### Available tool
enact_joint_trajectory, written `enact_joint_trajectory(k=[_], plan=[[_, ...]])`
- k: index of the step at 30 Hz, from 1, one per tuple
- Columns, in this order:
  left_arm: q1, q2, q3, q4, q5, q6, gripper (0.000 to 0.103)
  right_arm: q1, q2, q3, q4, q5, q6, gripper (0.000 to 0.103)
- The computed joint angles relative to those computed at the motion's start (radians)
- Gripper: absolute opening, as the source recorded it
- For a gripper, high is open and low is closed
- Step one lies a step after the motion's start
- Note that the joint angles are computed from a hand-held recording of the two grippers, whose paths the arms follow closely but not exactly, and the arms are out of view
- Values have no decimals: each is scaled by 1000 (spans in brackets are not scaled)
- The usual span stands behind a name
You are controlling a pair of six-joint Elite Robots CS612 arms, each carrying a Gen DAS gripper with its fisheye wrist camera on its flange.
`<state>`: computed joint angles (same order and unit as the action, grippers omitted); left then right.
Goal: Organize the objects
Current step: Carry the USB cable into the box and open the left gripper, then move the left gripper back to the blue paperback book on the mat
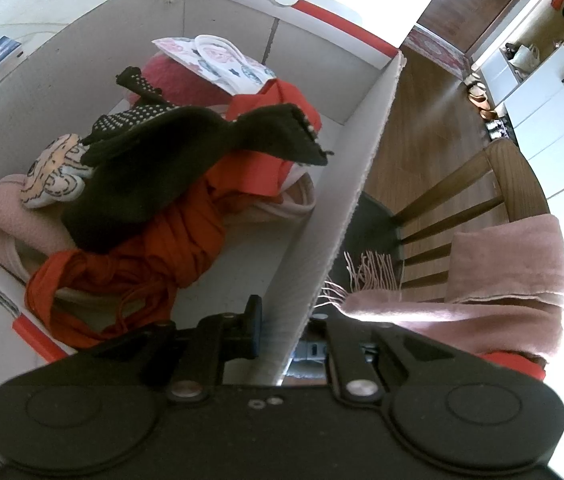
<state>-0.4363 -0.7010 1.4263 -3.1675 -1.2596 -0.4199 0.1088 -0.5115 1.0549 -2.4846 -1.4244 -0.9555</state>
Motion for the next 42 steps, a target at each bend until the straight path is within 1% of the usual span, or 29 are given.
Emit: enact_joint_trajectory(k=[2,6,8,12,15,18,26,31,37,42], plan=[[1,23,-40,27,-20,19,7,0,0,-1,1,1,-1,11],[-1,63,-108,70,-35,53,7,0,-1,2,-2,0,-4,11],[-2,76,-130,80,-36,72,7,-2,-1,2,0,5,-2,11],[-4,118,-200,140,-30,105,7,-3,-1,1,3,9,-3,11],[-5,139,-233,181,-28,142,7,-3,-1,-1,7,10,-7,11],[-3,157,-262,234,-39,139,7,-4,0,-2,10,12,-8,11],[6,159,-261,292,-85,111,7,-5,6,-15,25,15,-10,11],[8,147,-239,298,-106,89,7,-4,6,-15,26,13,-9,11],[8,128,-202,270,-114,68,8,-4,6,-15,25,12,-11,11],[11,111,-173,250,-126,32,8,-3,7,-15,23,9,-16,11]])
